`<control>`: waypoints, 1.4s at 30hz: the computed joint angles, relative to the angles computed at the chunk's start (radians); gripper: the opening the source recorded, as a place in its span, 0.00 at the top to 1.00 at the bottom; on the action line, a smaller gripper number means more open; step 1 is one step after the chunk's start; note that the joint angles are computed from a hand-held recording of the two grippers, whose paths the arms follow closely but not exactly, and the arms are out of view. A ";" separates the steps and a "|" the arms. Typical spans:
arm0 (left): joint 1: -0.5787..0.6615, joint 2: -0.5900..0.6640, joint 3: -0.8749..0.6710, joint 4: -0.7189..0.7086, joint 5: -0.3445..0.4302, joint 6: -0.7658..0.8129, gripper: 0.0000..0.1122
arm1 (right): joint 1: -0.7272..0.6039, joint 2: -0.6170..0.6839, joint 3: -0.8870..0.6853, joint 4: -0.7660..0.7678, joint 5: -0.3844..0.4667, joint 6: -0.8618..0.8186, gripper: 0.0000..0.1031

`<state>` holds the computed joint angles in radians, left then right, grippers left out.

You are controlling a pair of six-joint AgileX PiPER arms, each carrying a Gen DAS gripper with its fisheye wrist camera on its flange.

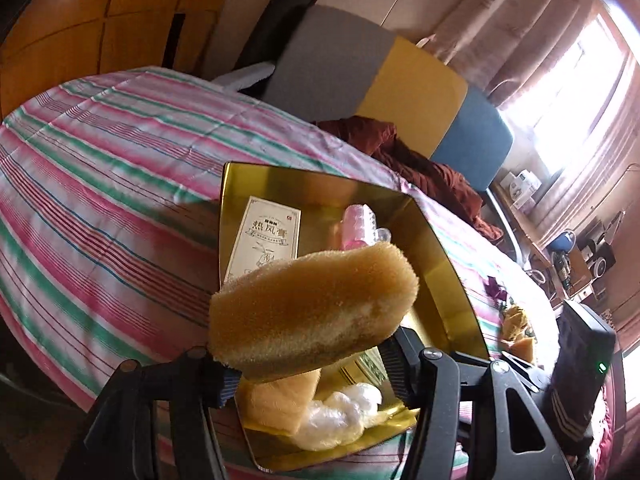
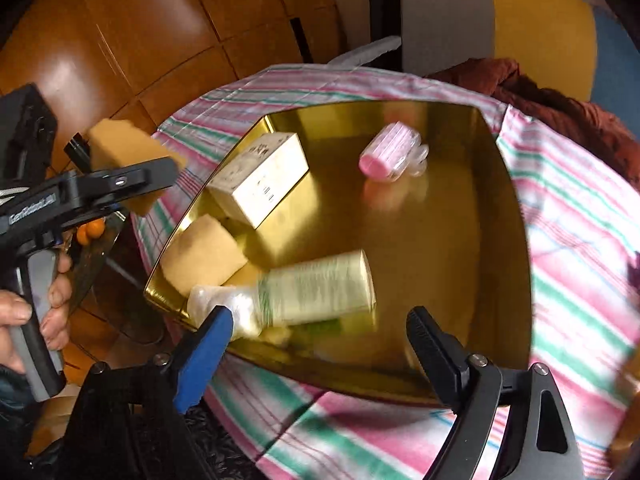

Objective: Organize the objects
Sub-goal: 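Lower the sponge and green box into the gold tray and open both tools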

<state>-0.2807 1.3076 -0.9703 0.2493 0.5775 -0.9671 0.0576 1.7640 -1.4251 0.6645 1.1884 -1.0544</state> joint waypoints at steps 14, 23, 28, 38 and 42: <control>-0.011 -0.004 0.007 0.010 0.059 -0.076 0.27 | -0.037 -0.048 0.072 0.021 -0.029 -0.007 0.06; -0.203 0.015 -0.082 0.393 0.280 -0.349 0.28 | -0.058 -0.080 0.107 0.050 -0.041 -0.030 0.04; -0.209 0.071 -0.170 0.487 0.246 -0.311 0.28 | -0.082 -0.089 0.117 0.068 -0.041 -0.041 0.04; -0.141 0.195 -0.189 0.342 0.160 -0.116 0.40 | -0.105 -0.115 0.137 0.070 -0.063 -0.057 0.03; -0.154 0.152 -0.146 0.308 0.164 -0.098 0.40 | -0.115 -0.107 0.128 0.078 -0.055 -0.057 0.03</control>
<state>-0.4348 1.4595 -1.1159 0.5575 0.7415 -1.0649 -0.0570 1.6566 -1.2969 0.7426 1.1336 -1.1115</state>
